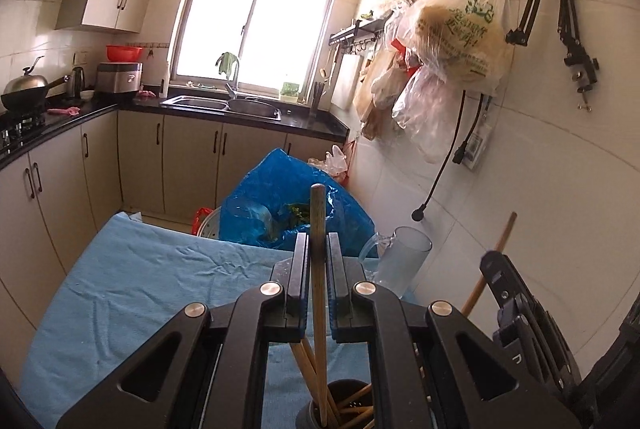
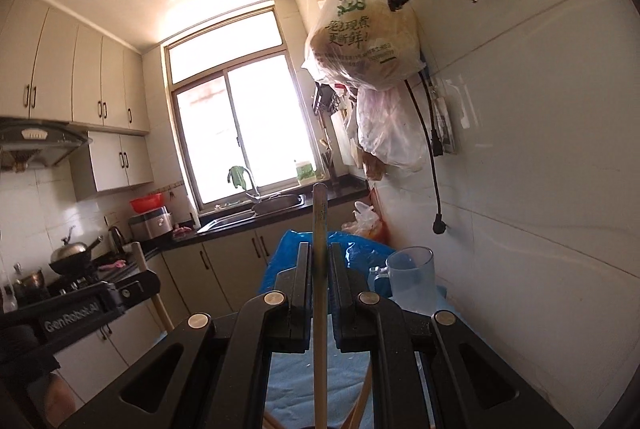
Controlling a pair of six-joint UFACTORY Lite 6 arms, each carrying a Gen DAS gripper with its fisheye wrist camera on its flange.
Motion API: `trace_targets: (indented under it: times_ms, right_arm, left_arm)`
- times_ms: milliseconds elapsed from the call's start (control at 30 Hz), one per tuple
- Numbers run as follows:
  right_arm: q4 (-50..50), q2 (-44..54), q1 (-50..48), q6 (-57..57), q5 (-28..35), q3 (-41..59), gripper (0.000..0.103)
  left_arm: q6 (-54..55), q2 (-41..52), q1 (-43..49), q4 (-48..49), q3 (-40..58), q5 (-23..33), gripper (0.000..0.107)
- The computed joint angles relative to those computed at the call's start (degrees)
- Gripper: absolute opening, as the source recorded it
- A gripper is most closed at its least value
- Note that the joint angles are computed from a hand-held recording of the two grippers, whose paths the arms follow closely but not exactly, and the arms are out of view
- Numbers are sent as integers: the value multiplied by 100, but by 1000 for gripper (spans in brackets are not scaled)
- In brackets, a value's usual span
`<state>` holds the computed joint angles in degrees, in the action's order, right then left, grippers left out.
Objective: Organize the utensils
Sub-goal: 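Lower the held chopsticks into the black cup with both grippers, then open both grippers and move them back down to the last chopsticks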
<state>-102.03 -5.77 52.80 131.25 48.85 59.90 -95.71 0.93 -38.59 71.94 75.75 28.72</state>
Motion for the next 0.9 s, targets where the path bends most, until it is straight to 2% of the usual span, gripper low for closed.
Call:
trace_targets:
  times_ms: [167, 333, 400, 467, 500, 567, 733, 900]
  right_arm:
    - [-186, 372, -108, 100, -90, 87, 9]
    - [-208, 265, -165, 203, -212, -123, 10]
    - [-118, 128, -225, 75, -352, -172, 18]
    - [-92, -77, -266, 91, -442, -289, 30]
    - [-58, -176, -279, 54, -474, -328, 31]
    - [68, -383, -210, -89, -422, -402, 31]
    - [491, -1211, 229, -498, -121, -746, 31]
    - [1081, -2108, 1136, -1093, 298, -1212, 36]
  left_arm:
    - [-317, 155, 31, 417, -149, -127, 7]
    - [-225, 50, 48, 316, -301, -194, 7]
    - [-58, -7, 25, 167, -297, -158, 8]
    - [-107, -139, 27, 169, -419, -187, 10]
    - [-85, -242, 5, 137, -478, -156, 15]
    - [-89, -435, -71, 138, -581, -27, 24]
    - [93, -1155, -421, -17, -938, 421, 27]
    - [438, -2189, -874, -388, -1623, 1100, 36]
